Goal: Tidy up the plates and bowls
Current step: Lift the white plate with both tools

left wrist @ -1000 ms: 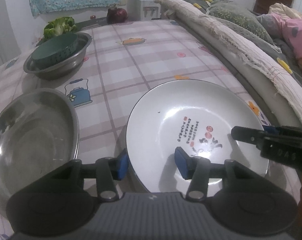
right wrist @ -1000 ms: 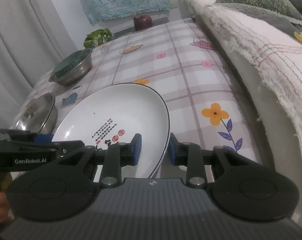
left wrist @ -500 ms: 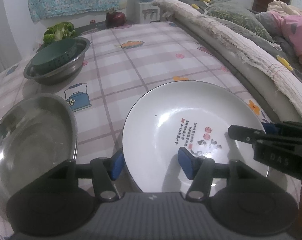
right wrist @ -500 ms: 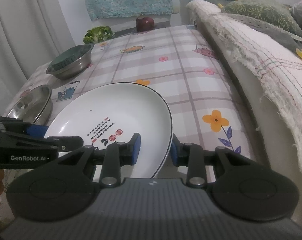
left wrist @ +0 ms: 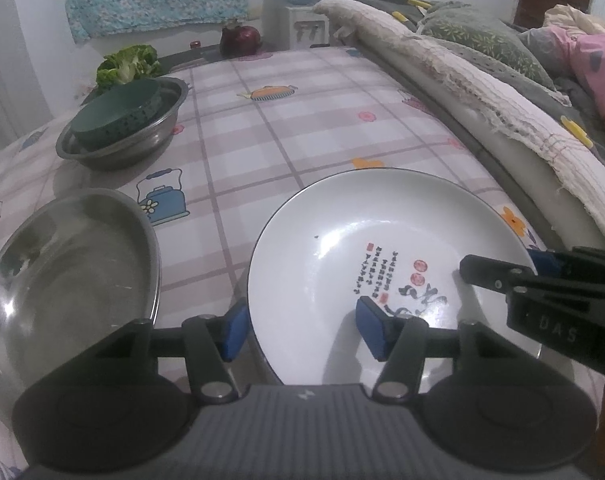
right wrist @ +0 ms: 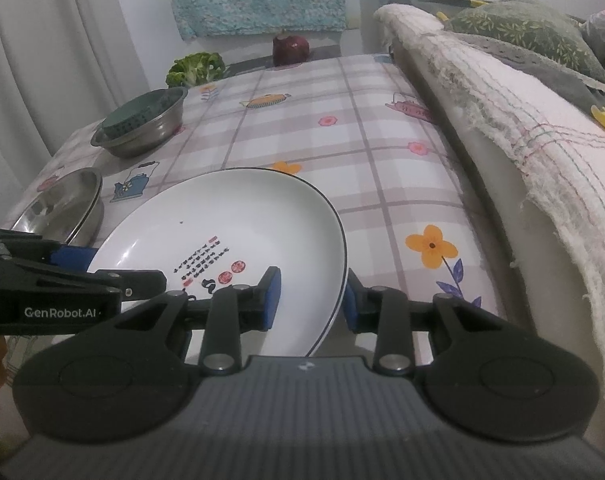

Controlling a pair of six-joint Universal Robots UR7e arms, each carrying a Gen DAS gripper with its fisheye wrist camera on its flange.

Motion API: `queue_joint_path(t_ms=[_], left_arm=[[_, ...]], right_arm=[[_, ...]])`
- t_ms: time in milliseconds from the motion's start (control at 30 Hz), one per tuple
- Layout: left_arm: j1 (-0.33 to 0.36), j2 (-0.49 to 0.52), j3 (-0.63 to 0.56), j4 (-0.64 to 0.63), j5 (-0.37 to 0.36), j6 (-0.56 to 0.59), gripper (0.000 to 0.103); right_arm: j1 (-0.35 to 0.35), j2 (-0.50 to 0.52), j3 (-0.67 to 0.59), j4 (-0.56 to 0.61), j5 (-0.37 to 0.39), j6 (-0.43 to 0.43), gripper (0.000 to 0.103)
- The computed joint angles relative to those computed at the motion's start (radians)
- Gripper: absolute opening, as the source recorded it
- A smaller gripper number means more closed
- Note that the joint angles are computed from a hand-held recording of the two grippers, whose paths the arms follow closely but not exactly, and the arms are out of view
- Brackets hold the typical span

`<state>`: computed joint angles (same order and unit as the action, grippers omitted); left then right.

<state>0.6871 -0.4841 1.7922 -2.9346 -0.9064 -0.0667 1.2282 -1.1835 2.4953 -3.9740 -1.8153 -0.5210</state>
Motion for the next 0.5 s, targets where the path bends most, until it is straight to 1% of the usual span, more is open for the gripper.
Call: queue_joint_path(t_ms=[500], left_arm=[[-0.004, -0.009, -0.002, 0.017, 0.0, -0.025, 0.057]], right_arm=[[0.007, -0.024, -0.002, 0.019, 0.004, 0.015, 0.032]])
